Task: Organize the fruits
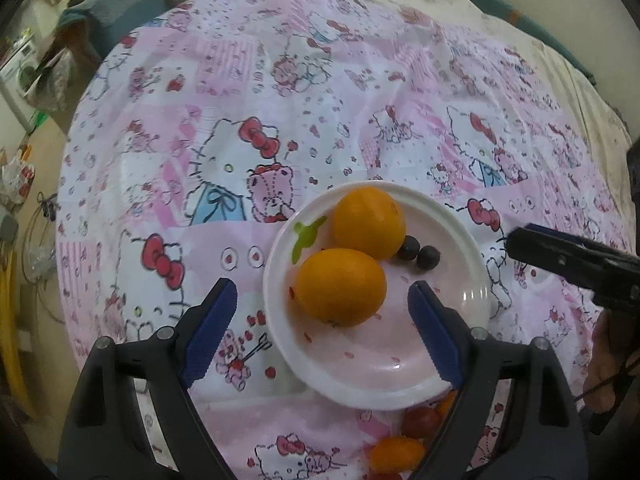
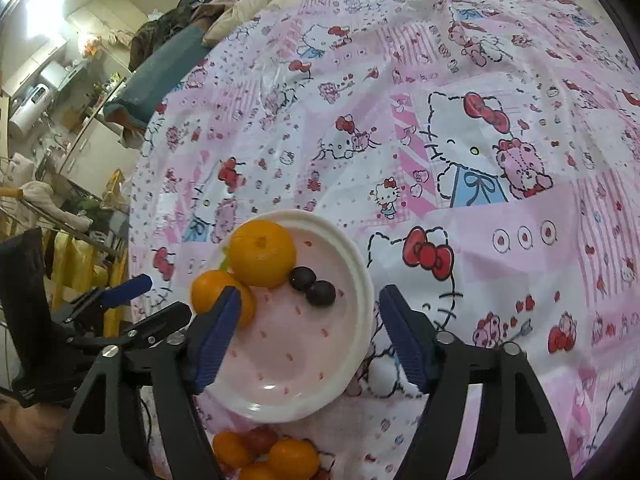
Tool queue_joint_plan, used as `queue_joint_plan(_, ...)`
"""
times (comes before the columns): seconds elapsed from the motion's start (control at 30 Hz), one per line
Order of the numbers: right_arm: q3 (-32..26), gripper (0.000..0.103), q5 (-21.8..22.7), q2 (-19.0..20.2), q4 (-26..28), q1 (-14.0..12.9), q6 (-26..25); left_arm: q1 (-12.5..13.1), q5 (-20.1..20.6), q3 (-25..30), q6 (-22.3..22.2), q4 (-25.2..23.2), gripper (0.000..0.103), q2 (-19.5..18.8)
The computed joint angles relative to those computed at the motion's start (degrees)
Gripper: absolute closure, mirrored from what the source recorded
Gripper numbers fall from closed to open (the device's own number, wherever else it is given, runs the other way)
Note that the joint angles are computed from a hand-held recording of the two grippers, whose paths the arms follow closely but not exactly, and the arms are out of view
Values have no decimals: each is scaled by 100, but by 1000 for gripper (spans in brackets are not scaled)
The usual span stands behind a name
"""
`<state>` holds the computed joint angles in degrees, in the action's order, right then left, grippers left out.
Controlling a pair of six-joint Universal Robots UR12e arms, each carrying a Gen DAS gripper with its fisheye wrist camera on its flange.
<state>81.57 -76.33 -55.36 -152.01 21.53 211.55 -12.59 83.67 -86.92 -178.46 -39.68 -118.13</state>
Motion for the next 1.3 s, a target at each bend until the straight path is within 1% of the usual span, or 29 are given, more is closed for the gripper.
queue_joint_plan(0.07, 65, 22, -42, -85, -27, 35, -18, 0, 47, -73, 17, 84, 16, 67)
queue_joint_plan(0.1, 99, 21, -61, -123, -41, 48, -6, 0, 62, -120, 37, 153, 12, 108)
queue_joint_plan(0.17, 221, 20, -81, -229, -161, 78, 65, 10, 43, -222, 33, 310, 6, 193)
queue_joint_plan(0.27, 408, 19, -98, -372, -318, 119, 95, 45, -98, -366, 33, 420, 6, 321)
queue_joint_plan(0.33, 516, 19, -190, -457, -361, 149, 101, 63, -130, -484, 15, 473, 6, 417)
queue_joint_plan(0.37, 574, 19, -205, -496, -407, 156, 130, 69, -118, -535, 3, 490, 6, 458)
queue_joint_plan(0.43, 708, 19, -237, -584, -502, 166, 217, 56, 70, -654, -51, 554, 6, 546)
queue_joint_plan(0.47, 766, 19, -252, -623, -539, 169, 246, 63, 102, -713, -75, 592, 6, 589)
queue_joint_plan(0.57, 951, 19, -344, -750, -659, 196, 343, 111, 39, -873, -213, 637, 6, 706)
queue_joint_plan(0.6, 1003, 19, -359, -783, -701, 202, 367, 125, 14, -945, -241, 750, 6, 741)
queue_joint_plan(0.63, 1064, 19, -385, -823, -747, 211, 403, 151, -57, -1025, -253, 853, 6, 784)
queue_joint_plan(0.7, 1165, 19, -445, -890, -775, 230, 460, 221, -296, -1146, -358, 869, 6, 872)
queue_joint_plan(0.77, 1286, 19, -459, -956, -831, 238, 579, 229, -284, -1269, -385, 1020, 6, 948)
queue_joint_plan(0.87, 1421, 19, -477, -1025, -866, 252, 726, 198, -100, -1370, -307, 1121, 6, 1017)
queue_joint_plan(1.0, 1497, 19, -472, -1065, -855, 266, 838, 249, -315, -1463, -368, 1099, 6, 1082)
queue_joint_plan(1.13, 1510, 19, -436, -1047, -813, 266, 955, 239, -211, -1536, -381, 1187, 6, 1111)
queue_joint_plan(1.23, 1508, 19, -307, -997, -761, 245, 1099, 265, -248, -1582, -558, 1255, 6, 1115)
queue_joint_plan(1.3, 1476, 19, -198, -944, -668, 229, 1191, 262, -183, -1585, -625, 1246, 6, 1104)
